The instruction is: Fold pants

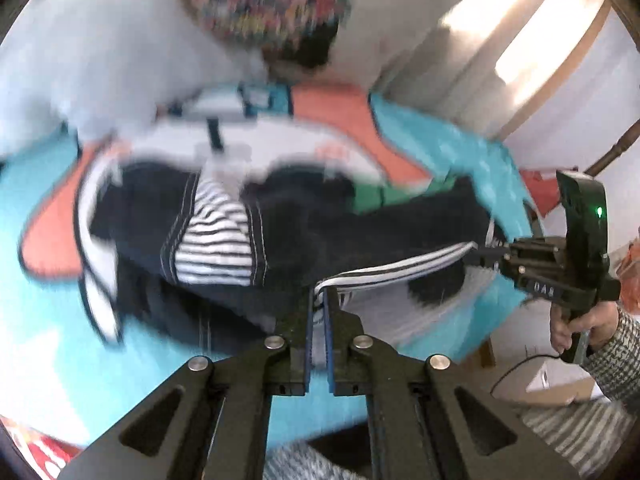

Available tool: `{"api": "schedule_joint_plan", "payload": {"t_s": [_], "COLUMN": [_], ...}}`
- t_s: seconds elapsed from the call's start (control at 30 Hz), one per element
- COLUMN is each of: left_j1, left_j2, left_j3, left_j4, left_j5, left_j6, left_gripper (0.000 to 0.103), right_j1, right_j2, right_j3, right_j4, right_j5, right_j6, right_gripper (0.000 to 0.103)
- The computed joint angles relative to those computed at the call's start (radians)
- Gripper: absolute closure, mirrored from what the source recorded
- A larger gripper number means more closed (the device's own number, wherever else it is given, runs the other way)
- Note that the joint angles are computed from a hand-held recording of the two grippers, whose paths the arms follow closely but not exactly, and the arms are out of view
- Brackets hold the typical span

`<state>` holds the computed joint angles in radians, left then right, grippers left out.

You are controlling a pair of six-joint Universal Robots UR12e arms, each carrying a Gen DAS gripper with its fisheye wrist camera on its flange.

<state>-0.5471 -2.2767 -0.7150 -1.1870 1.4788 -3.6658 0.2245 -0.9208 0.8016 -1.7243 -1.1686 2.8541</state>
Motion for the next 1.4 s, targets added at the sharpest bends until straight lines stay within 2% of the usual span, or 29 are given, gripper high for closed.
{"api": "schedule_joint_plan", "payload": {"t_s": [0.03,0.1,0.17,0.23,0.27,0.3,0.33,0.37,0.43,0.5,0.57,0.6,0.73,0.8,0.83,0.87,0.93,1.0,1.03,1.07,1.1,1.13,1.27,1.4], "left_j1": [-0.001,0.002,0.01,0.025,0.029,0.036,0.039,0.045,0.06,0.078,0.093,0.101,0.112,0.111,0.108,0.107,0.109,0.108,0.11,0.111,0.112,0.112,0.113,0.111], "left_j2": [0.005,0.028,0.066,0.106,0.118,0.131,0.139,0.146,0.141,0.123,0.096,0.081,0.031,0.021,0.019,0.021,0.028,0.042,0.054,0.065,0.076,0.09,0.135,0.134], "left_j3": [-0.01,-0.053,-0.115,-0.174,-0.19,-0.21,-0.224,-0.23,-0.23,-0.217,-0.187,-0.169,-0.102,-0.09,-0.083,-0.082,-0.094,-0.111,-0.128,-0.145,-0.163,-0.185,-0.265,-0.269], "left_j4": [-0.029,-0.035,0.011,0.071,0.092,0.121,0.141,0.153,0.187,0.21,0.194,0.176,0.094,0.084,0.08,0.072,0.076,0.082,0.1,0.116,0.135,0.159,0.243,0.189], "left_j5": [-0.001,-0.015,-0.033,-0.05,-0.048,-0.041,-0.03,-0.014,-0.008,-0.028,-0.056,-0.074,-0.119,-0.117,-0.103,-0.098,-0.117,-0.113,-0.122,-0.132,-0.142,-0.154,-0.203,-0.197], "left_j6": [0.001,-0.005,-0.028,-0.063,-0.078,-0.097,-0.112,-0.132,-0.165,-0.203,-0.237,-0.258,-0.295,-0.301,-0.293,-0.287,-0.284,-0.287,-0.293,-0.303,-0.315,-0.329,-0.367,-0.348], "left_gripper": [0.098,0.098,0.098,0.095,0.091,0.087,0.075,0.064,0.055,0.053,0.051,0.051,0.051,0.053,0.066,0.084,0.091,0.092,0.093,0.094,0.094,0.094,0.095,0.095], "right_j1": [0.003,0.007,0.006,0.003,0.001,0.0,-0.002,-0.002,-0.009,-0.015,-0.021,-0.026,-0.029,-0.023,-0.021,-0.019,-0.014,-0.005,-0.002,-0.005,-0.011,-0.014,-0.027,-0.039], "right_j2": [-0.014,-0.033,-0.05,-0.065,-0.072,-0.078,-0.085,-0.093,-0.108,-0.125,-0.133,-0.134,-0.115,-0.094,-0.078,-0.063,-0.027,0.009,0.028,0.034,0.036,0.033,-0.02,-0.083], "right_j3": [0.031,0.076,0.112,0.136,0.145,0.15,0.158,0.168,0.187,0.21,0.224,0.227,0.205,0.18,0.161,0.14,0.092,0.04,0.009,0.003,0.001,0.006,0.08,0.162], "right_j4": [-0.004,-0.018,-0.042,-0.072,-0.08,-0.085,-0.095,-0.11,-0.147,-0.192,-0.238,-0.258,-0.334,-0.372,-0.376,-0.373,-0.349,-0.299,-0.259,-0.245,-0.233,-0.227,-0.3,-0.36], "right_j5": [-0.017,-0.045,-0.049,-0.045,-0.042,-0.041,-0.041,-0.042,-0.04,-0.054,-0.086,-0.099,-0.155,-0.192,-0.198,-0.198,-0.209,-0.25,-0.264,-0.247,-0.209,-0.184,-0.13,-0.148], "right_j6": [0.013,0.041,0.076,0.105,0.115,0.12,0.126,0.134,0.161,0.208,0.27,0.313,0.443,0.501,0.524,0.547,0.584,0.598,0.603,0.611,0.623,0.632,0.669,0.727], "right_gripper": [0.097,0.096,0.095,0.089,0.086,0.079,0.072,0.07,0.069,0.069,0.068,0.066,0.039,0.039,0.039,0.039,0.039,0.039,0.047,0.057,0.088,0.098,0.098,0.098]}}
